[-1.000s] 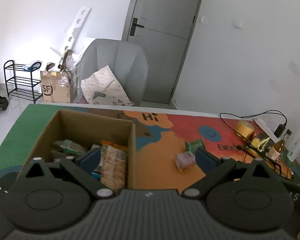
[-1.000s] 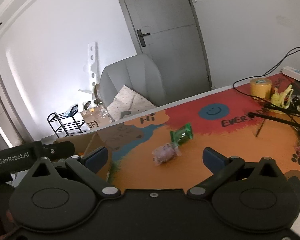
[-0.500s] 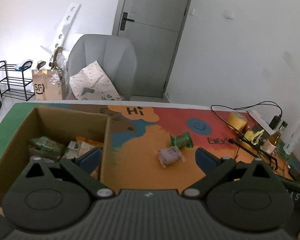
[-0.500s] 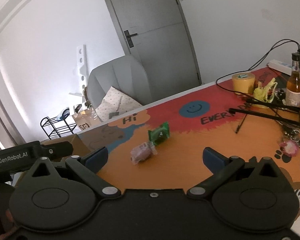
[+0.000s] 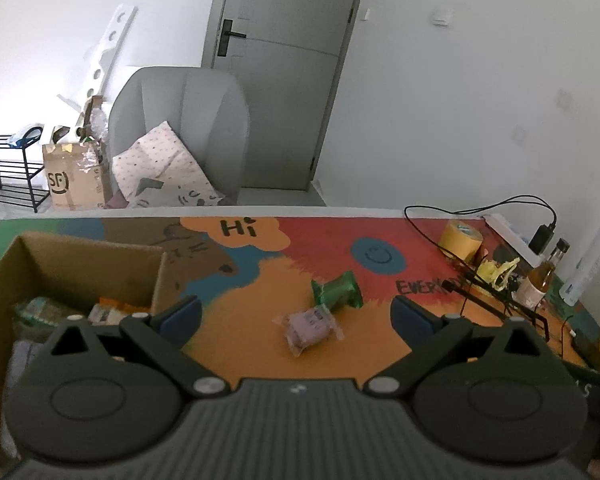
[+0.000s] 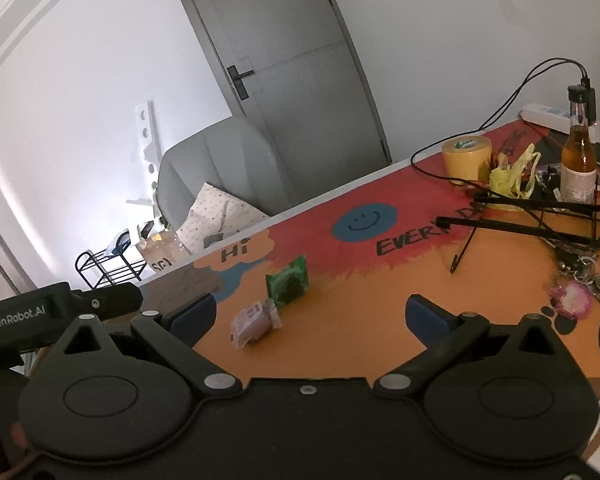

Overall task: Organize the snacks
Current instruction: 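Move both tools back over the pink packet and green foil packet, then grasp the pink-wrapped packet with the left gripper while the right grasps the green foil packet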

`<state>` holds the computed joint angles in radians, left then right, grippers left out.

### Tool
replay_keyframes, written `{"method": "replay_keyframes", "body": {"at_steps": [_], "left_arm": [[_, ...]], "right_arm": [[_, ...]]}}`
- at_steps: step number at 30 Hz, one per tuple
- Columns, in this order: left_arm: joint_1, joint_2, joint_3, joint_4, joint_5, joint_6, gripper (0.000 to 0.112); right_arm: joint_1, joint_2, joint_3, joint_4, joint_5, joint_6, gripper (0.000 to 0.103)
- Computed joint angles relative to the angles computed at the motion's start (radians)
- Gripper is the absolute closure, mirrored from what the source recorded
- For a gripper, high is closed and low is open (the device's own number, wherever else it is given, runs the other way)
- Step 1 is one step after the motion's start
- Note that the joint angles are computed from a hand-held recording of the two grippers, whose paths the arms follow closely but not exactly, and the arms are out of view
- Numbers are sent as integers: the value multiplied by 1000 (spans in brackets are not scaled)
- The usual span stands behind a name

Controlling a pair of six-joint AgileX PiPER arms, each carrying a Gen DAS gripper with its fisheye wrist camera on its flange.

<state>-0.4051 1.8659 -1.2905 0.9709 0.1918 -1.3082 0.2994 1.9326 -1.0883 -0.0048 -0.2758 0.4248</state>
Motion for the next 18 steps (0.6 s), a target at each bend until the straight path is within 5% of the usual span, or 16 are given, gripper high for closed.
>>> {"method": "replay_keyframes", "body": {"at_steps": [7, 18], "left_arm": [[1, 87, -96, -103, 8, 97, 15], [-2, 283, -336, -384, 101, 357, 36]], "right_arm": [[-40, 60, -74, -218, 13, 221, 5], [-73, 171, -220, -490, 42, 511, 17]]}}
